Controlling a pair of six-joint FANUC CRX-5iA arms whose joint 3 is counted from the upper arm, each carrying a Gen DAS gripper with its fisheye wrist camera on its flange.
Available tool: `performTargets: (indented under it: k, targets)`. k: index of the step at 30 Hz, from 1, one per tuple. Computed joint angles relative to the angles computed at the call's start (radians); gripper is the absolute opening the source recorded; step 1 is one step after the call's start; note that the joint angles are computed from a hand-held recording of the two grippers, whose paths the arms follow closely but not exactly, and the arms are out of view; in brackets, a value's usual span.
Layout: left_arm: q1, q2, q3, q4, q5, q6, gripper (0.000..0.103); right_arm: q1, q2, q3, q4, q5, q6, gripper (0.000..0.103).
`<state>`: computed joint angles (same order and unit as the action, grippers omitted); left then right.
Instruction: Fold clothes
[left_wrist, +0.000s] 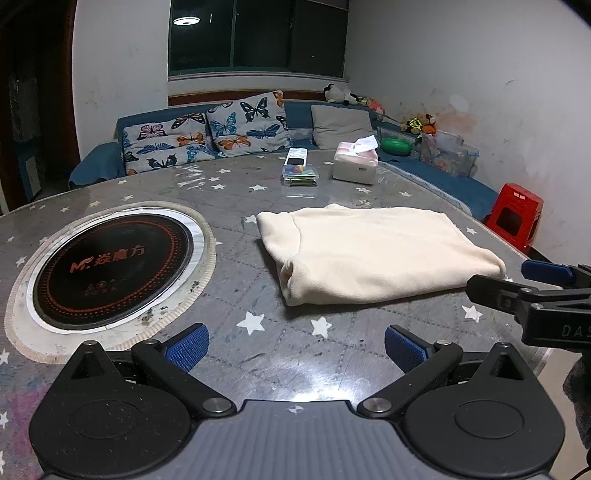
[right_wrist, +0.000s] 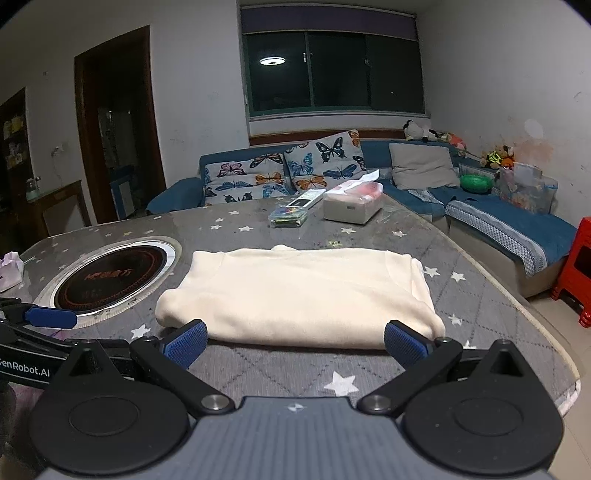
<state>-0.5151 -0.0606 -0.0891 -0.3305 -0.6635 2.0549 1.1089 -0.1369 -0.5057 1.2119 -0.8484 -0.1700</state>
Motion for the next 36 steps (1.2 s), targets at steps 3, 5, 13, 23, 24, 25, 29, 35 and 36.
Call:
performTargets:
  k: [3,5,13,23,24,25,29,35,36]
  targets:
    - [-0.007,-0.004,0.001,-0.018,-0.008,0.015,0.103,0.008,-0.003,-0.004,-0.003,-0.010,-0.009,0.103]
    - [-0.010,-0.007,0.000,-0.026,-0.011,0.022,0.103,0.015,-0.003,-0.005,-0.004,-0.022,-0.007,0.103]
    - [-0.028,-0.014,-0.001,-0.061,-0.024,0.054,0.103,0.038,-0.007,-0.010,-0.007,-0.056,0.003,0.103]
    - [-0.053,-0.019,0.001,-0.106,-0.041,0.087,0.103,0.062,-0.017,-0.024,-0.013,-0.081,-0.013,0.103]
    - [-0.056,-0.019,0.002,-0.113,-0.044,0.092,0.103,0.063,-0.017,-0.024,-0.013,-0.082,-0.015,0.103]
    - [-0.059,-0.019,0.003,-0.120,-0.046,0.096,0.103,0.065,-0.017,-0.024,-0.014,-0.083,-0.016,0.103]
    - [-0.065,-0.024,-0.001,-0.132,-0.048,0.106,0.103,0.070,-0.015,-0.024,-0.016,-0.089,-0.015,0.103]
    - [-0.064,-0.027,-0.007,-0.140,-0.049,0.119,0.103,0.084,-0.004,-0.012,-0.037,-0.109,-0.005,0.103]
    - [-0.062,-0.028,-0.009,-0.139,-0.048,0.119,0.103,0.086,-0.001,-0.009,-0.042,-0.114,0.000,0.103]
